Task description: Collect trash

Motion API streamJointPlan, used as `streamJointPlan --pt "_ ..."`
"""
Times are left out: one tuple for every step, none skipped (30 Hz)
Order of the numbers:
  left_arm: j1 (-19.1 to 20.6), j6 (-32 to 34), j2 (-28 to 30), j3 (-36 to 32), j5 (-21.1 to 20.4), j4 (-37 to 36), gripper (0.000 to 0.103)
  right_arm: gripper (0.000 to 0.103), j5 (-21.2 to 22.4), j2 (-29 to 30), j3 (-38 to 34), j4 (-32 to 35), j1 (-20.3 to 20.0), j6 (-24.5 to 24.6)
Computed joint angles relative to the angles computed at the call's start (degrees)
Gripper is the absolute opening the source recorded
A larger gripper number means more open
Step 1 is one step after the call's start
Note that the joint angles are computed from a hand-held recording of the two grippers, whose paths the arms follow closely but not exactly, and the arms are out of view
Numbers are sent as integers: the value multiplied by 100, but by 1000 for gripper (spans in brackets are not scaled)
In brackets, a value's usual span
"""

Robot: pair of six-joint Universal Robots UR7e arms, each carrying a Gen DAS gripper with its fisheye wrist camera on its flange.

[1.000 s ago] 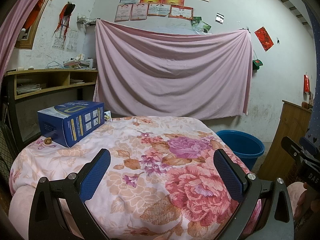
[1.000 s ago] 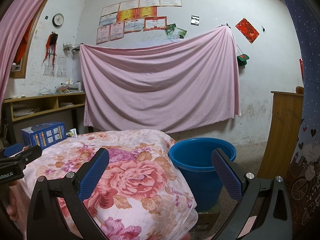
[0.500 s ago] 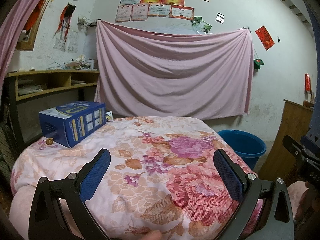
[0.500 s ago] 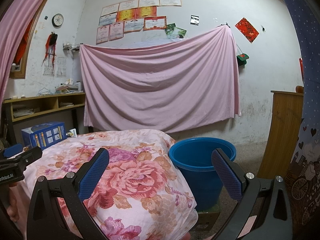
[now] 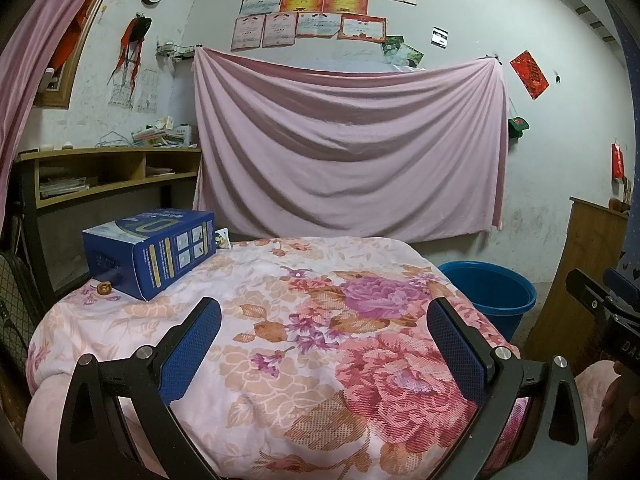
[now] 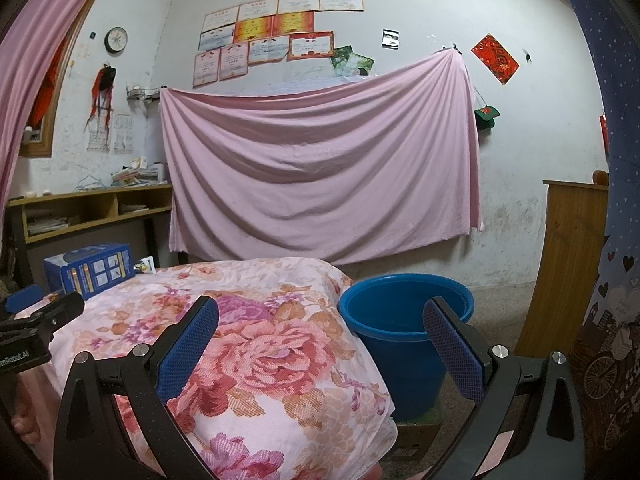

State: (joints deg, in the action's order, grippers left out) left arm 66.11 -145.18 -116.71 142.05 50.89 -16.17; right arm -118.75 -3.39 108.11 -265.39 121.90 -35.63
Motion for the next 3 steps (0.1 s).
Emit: streamJointPlan --pt "14 1 12 -7 8 2 101 103 -12 1 -6 8 5 1" --pt "37 1 29 -11 24 0 101 103 -23 1 -7 12 9 4" --pt "50 6 44 -13 27 -9 101 103 -25 -1 -4 13 11 8"
